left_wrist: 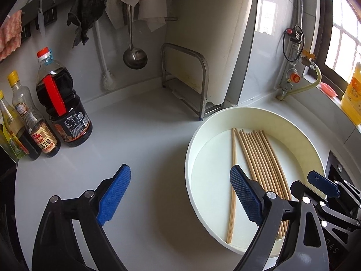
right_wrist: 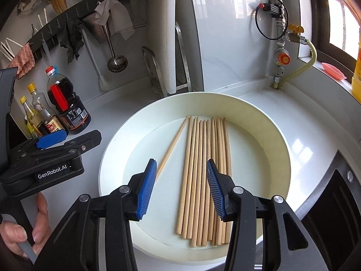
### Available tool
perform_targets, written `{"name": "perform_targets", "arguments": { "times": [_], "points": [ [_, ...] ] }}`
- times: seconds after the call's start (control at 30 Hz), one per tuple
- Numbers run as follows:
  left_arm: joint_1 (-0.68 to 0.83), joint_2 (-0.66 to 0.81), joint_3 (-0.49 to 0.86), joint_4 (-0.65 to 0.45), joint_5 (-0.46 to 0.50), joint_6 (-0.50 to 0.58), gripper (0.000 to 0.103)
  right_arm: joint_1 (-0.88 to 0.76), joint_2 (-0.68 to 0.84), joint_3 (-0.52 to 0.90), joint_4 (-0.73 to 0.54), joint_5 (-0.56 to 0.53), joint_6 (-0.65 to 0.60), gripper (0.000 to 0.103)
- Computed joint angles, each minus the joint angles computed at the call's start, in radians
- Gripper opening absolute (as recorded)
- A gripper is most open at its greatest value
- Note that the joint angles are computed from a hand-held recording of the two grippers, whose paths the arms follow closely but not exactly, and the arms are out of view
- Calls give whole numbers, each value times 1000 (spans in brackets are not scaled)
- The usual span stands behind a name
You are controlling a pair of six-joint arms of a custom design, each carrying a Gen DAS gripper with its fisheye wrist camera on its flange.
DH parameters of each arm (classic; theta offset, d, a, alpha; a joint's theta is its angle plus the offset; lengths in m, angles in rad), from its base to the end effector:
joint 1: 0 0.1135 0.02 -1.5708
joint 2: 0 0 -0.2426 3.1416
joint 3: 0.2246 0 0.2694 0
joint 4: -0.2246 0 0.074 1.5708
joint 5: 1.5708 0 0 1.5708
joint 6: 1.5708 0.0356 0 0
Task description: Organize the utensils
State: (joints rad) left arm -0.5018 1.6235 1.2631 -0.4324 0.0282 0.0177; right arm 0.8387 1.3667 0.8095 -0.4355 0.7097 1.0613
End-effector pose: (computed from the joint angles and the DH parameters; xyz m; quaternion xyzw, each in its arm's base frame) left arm 0.3297 -0.1820 0.2412 0.2428 0.8928 -0.1036 0.3650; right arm 0.2049 0.1932 0.1785 0.1983 0.8822 0.0237 0.4264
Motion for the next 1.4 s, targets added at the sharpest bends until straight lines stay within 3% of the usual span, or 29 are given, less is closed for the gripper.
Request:
{"name": "perform_targets", "arguments": {
  "times": [0.63,1.4],
  "points": [
    [6,-93,-65,13,-26,6,96,37,0,41,-76,37,51,56],
    [9,-138,-95,10,-67,-11,97,47,11,57,-73,31,21,57]
  ]
}}
